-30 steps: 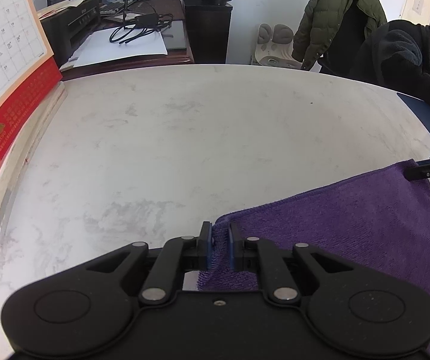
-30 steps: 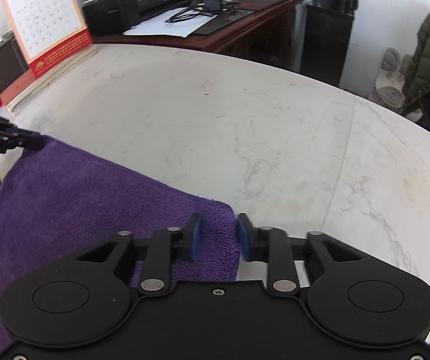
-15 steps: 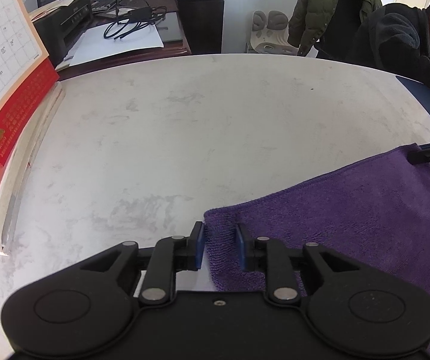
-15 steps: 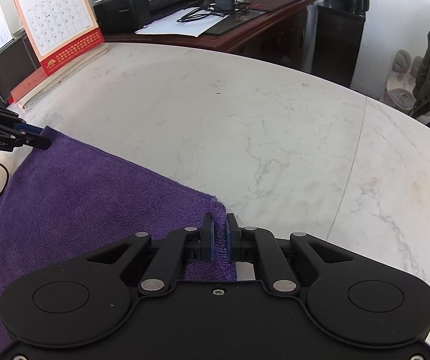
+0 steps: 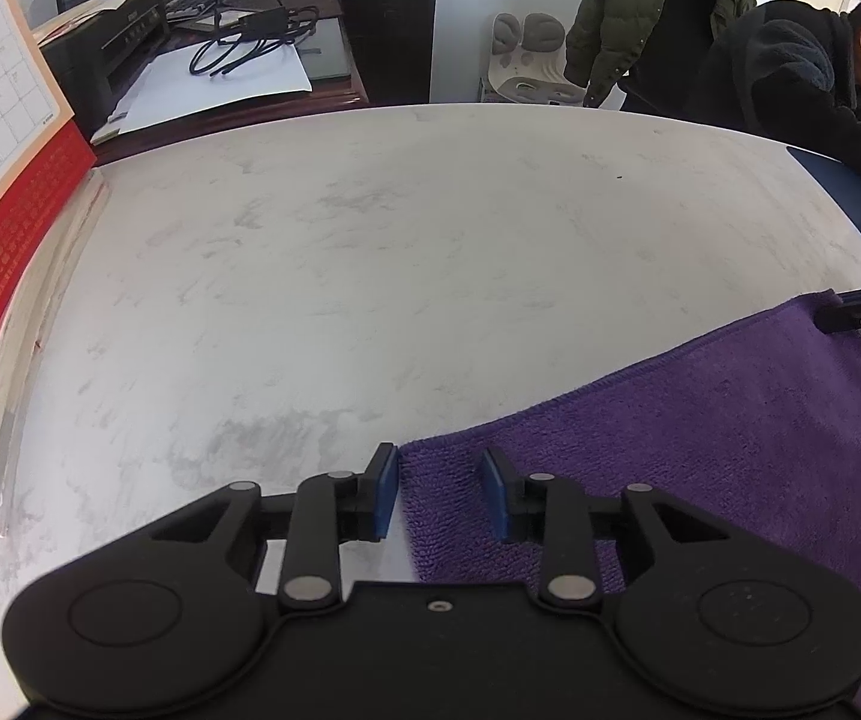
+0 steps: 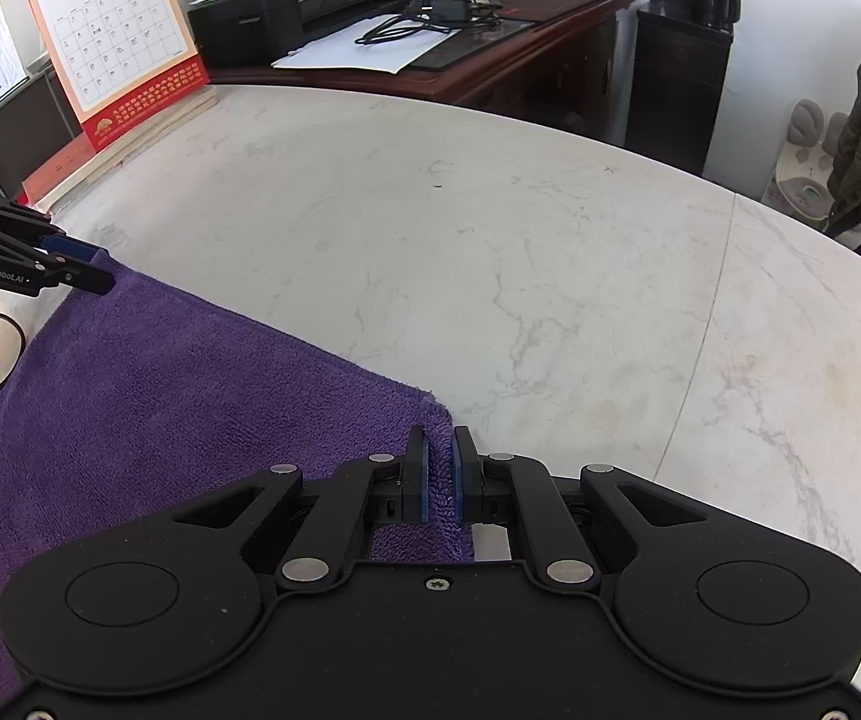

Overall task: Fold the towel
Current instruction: 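Lift the towel edge with both grippers and carry it over the towel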

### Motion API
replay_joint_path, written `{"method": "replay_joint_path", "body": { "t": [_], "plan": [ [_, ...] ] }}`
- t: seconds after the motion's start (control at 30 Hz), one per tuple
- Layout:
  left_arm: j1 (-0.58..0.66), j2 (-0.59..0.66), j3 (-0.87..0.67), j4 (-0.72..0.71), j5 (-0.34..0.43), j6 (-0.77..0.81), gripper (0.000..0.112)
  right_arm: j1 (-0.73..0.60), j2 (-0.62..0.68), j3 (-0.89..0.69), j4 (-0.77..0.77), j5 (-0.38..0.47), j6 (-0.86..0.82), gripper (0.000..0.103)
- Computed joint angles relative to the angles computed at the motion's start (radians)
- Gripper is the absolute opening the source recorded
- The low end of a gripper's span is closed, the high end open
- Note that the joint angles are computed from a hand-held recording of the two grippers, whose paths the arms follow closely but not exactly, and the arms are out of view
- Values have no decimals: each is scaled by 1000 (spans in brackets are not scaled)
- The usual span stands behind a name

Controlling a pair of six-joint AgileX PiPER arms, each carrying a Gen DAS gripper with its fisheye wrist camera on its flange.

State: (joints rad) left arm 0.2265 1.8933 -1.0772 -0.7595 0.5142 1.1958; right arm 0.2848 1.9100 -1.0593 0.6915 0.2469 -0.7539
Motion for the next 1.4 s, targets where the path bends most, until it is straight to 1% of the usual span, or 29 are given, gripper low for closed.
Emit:
{"method": "replay_joint_path", "body": {
  "t": [0.07, 0.13, 0.3, 0.43, 0.63, 0.83, 1.1, 1.4],
  "plan": [
    [0, 1, -3, 1, 8, 5, 24, -1, 0, -1, 1, 2, 0, 7],
    [1, 2, -7, 1, 22, 6, 18, -2, 0, -3, -3, 6, 1, 7],
    [3, 4, -13, -3, 36, 5, 14, -6, 3, -18, -33, 29, 20, 7],
    [5, -4, 2, -29, 30, 33, 9, -18, 8, -30, -2, 53, -4, 7],
    [7, -26, 22, -55, 30, 54, 8, -32, 7, -31, 74, 68, -65, 7],
    [12, -44, 32, -82, 38, 74, 8, -48, -6, -16, 189, 80, -164, 7],
    [21, -84, 69, -129, 31, 116, 8, -53, -50, 17, 254, 81, -229, 7],
    [86, -181, 160, -255, 79, 245, 8, -40, -143, 86, 310, 76, -284, 7]
  ]
}}
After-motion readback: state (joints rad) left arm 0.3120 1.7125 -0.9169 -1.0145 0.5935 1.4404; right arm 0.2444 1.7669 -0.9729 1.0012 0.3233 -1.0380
